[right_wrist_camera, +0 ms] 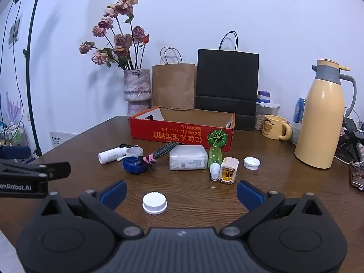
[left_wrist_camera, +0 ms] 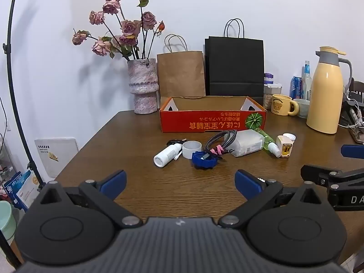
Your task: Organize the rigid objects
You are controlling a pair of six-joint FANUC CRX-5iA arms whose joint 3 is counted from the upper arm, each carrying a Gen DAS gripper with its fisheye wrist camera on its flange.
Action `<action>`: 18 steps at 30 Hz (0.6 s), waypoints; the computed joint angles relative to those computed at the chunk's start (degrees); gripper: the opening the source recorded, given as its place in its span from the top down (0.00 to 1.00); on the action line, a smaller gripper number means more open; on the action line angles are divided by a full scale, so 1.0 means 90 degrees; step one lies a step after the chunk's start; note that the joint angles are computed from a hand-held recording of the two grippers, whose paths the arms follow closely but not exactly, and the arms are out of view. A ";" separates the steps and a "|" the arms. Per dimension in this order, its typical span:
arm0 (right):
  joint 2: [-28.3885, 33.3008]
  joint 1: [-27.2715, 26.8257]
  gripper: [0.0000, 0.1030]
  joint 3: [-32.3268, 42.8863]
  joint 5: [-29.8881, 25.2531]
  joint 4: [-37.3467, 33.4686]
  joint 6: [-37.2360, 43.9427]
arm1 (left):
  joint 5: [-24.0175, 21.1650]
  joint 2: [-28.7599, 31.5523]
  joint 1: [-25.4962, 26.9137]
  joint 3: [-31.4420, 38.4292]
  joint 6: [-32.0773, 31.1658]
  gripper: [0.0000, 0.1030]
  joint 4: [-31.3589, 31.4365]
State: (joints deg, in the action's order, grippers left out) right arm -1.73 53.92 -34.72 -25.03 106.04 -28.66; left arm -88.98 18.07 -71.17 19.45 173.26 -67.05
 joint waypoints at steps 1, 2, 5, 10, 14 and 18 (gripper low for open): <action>0.0002 0.0014 0.00 0.0004 0.0000 -0.0052 0.0041 | -0.0014 0.0011 -0.0002 0.0016 -0.0004 0.00 0.0003; 0.0002 0.0013 0.00 0.0004 0.0004 -0.0045 0.0036 | 0.0103 -0.0052 0.0061 -0.0019 0.0026 0.00 0.0147; 0.0010 0.0036 0.00 0.0015 -0.0002 -0.0133 0.0093 | 0.0096 -0.0044 0.0067 -0.0012 0.0039 0.00 0.0125; 0.0017 0.0048 0.00 0.0021 -0.0005 -0.0168 0.0114 | 0.0078 -0.0036 0.0018 -0.0035 0.0117 0.00 0.0071; 0.0019 0.0047 0.00 0.0023 0.0004 -0.0178 0.0117 | 0.0084 -0.0028 0.0019 -0.0040 0.0117 0.00 0.0075; 0.0021 0.0040 0.00 0.0024 0.0018 -0.0168 0.0103 | 0.0081 -0.0034 0.0018 -0.0038 0.0132 0.00 0.0068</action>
